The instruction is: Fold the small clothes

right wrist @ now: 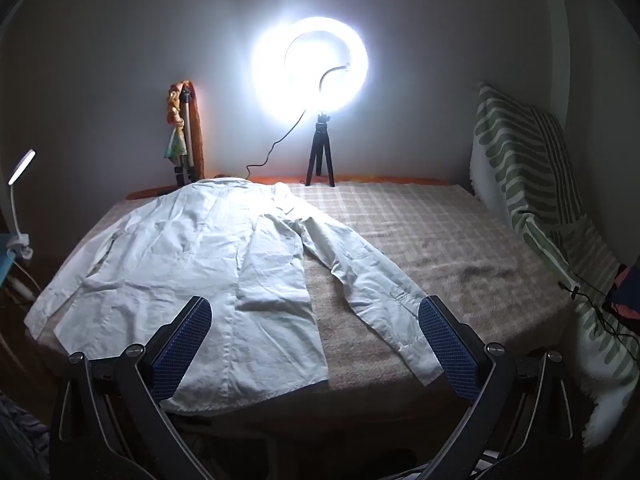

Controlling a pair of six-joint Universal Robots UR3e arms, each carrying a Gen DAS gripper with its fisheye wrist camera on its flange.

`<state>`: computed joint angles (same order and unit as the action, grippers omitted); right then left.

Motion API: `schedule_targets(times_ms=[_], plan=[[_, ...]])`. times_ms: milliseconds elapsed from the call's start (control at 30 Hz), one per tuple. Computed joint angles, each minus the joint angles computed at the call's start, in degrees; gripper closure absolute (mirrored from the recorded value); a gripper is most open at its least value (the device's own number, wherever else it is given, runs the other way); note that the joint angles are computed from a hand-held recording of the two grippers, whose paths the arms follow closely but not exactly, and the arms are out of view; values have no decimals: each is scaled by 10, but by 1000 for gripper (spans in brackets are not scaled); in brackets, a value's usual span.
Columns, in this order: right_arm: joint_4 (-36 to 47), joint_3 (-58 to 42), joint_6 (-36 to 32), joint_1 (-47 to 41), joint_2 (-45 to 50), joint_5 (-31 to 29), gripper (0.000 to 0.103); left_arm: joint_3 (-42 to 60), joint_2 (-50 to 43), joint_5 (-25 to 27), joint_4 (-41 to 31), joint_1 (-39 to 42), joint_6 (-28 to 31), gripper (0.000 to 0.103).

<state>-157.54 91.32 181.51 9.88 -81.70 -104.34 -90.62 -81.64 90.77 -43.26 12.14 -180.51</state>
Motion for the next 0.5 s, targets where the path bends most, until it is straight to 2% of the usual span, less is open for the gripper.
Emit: schedule_targets(times_ms=[200,300,333,500], plan=[[-12,3,6,4,1,-7,0,-5,11,-26,-8,25,14,0],[-16,5,5,-4,0,0,0,32,-15,-8,-14,10,10,0],[-12,5,4,-6,-5,1,0,27,-20,16,1,-12,5,0],[-14,1,6,-5,0,1,0,29,-22,23,2,-17,2,0]])
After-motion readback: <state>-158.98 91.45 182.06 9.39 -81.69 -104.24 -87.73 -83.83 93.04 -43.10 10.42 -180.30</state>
